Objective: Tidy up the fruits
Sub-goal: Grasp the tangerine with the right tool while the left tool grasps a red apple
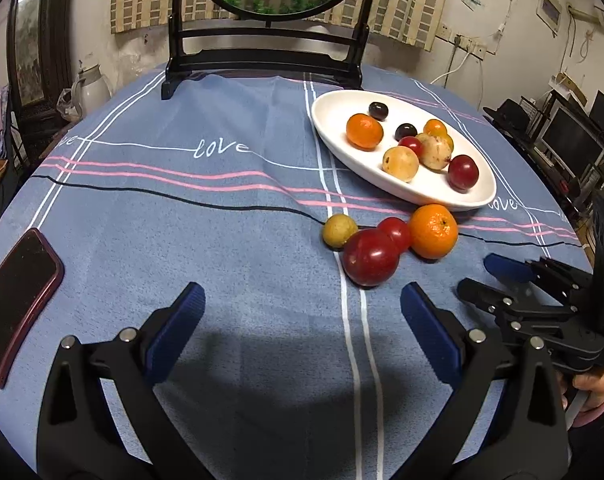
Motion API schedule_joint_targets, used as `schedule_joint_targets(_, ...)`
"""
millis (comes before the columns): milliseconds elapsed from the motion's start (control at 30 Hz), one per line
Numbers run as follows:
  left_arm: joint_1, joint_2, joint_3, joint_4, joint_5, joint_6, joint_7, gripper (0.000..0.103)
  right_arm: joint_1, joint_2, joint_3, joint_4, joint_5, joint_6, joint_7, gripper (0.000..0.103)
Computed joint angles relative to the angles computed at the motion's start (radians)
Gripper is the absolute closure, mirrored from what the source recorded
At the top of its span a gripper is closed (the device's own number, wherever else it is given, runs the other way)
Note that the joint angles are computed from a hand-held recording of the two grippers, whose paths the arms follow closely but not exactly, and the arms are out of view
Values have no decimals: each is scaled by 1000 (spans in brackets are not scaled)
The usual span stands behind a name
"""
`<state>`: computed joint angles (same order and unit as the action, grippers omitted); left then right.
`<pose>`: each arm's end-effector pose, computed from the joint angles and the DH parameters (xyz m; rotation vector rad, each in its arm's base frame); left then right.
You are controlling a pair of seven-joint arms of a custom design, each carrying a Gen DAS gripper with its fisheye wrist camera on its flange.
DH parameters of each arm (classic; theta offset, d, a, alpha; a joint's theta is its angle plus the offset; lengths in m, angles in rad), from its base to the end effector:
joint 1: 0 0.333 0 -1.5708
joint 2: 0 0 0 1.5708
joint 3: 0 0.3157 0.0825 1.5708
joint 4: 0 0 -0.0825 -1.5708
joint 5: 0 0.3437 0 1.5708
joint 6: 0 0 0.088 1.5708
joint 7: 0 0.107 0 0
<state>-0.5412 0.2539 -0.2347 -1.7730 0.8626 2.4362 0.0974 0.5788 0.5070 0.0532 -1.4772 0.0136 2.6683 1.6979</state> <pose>0.4579 -0.4281 0.4820 -1.9610 1.6664 -0.7853 0.5773 0.4116 0.4795 -2.1213 1.2885 -0.3105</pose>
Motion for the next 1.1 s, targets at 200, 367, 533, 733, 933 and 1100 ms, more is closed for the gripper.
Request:
schedule_joint_targets(200, 1, -2, 0, -3, -1, 15, 7, 3, 21, 66, -7, 101, -15, 6, -9, 43)
schedule_joint_targets(367, 5, -11, 0, -15, -3, 28, -1, 3, 40, 131, -22, 208, -24, -5, 2, 43)
schedule_joint_targets(533, 4, -8, -2, -10, -3, 16, 1, 3, 18, 188, 9, 308, 25, -73, -24, 50)
schedule_joint_targets(733, 4, -6, -2, -8, -9, 9, 9, 3, 9, 217, 21, 354, 72, -93, -46, 53)
schedule_joint_targets(933, 3, 3, -1, 2, -20, -11, 22, 3, 23, 176, 9, 288, 68, -63, -56, 57)
schedule_joint_targets(1100, -9, 11, 2, 16, 2, -43, 20, 3, -9, 71, 45, 121, 120, 25, -90, 57)
